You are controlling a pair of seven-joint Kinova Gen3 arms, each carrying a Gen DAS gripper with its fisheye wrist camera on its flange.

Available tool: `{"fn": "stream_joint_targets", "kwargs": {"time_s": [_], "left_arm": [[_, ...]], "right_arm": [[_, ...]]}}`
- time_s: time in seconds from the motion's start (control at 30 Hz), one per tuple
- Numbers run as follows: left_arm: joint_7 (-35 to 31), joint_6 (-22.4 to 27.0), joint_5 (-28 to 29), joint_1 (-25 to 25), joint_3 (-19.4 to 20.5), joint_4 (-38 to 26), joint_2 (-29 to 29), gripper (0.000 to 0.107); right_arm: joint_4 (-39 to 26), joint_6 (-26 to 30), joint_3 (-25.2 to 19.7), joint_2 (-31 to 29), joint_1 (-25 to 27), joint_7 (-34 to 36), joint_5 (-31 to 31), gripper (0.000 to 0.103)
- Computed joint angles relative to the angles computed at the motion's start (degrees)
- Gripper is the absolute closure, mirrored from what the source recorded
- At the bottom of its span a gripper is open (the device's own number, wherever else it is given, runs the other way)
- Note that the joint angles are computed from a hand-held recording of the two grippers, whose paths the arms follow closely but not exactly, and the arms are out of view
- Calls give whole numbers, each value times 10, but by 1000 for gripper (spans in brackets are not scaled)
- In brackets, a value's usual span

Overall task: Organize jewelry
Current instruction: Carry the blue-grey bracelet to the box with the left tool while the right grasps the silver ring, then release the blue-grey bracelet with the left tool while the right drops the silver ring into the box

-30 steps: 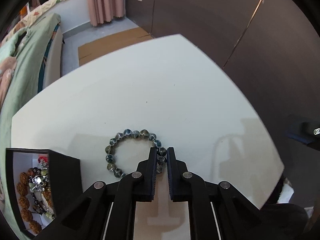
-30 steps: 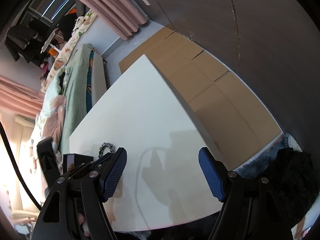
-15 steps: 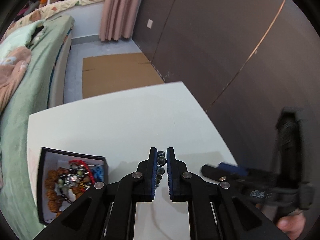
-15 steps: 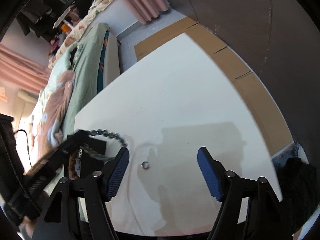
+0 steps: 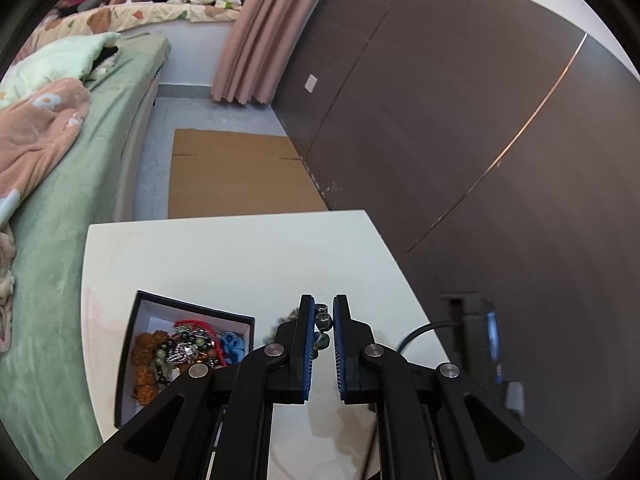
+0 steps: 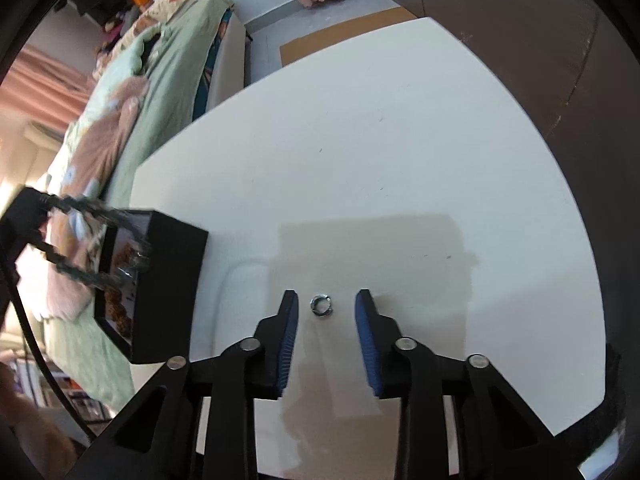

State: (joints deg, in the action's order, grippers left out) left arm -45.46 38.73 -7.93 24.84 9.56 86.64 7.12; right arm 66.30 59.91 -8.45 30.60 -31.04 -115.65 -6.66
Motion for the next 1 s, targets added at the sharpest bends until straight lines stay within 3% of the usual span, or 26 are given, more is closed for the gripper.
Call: {"fn": "stream_joint_targets", "kwargs": {"time_s": [0.4, 0.5, 0.63, 0.73, 0.83, 0.97, 1.0], "left_arm": [[26, -35, -1, -22, 3, 53, -45, 99], [33, -37, -3, -29, 5, 62, -51, 99], [51, -33, -20, -32, 9, 69, -55, 99], [71, -23, -38, -35, 16, 70, -54, 98], [109, 26, -83, -9, 3, 47, -39, 98], [83, 42, -33, -42, 13, 40, -29, 95], [81, 44, -25, -44, 10, 41, -29, 84]], "right_arm": [[-54, 59, 27, 23, -66, -30, 90, 82], [-83, 90, 40, 38, -99, -36, 134, 89], [-91, 104, 46, 42, -124, -35, 171, 89], [-75, 82, 38, 31, -111, -37, 158, 90], [-34, 35, 30, -1, -96, -35, 148, 90], [8, -36, 11, -37, -66, -21, 113, 90], [19, -55, 5, -46, -55, -14, 99, 90]]}}
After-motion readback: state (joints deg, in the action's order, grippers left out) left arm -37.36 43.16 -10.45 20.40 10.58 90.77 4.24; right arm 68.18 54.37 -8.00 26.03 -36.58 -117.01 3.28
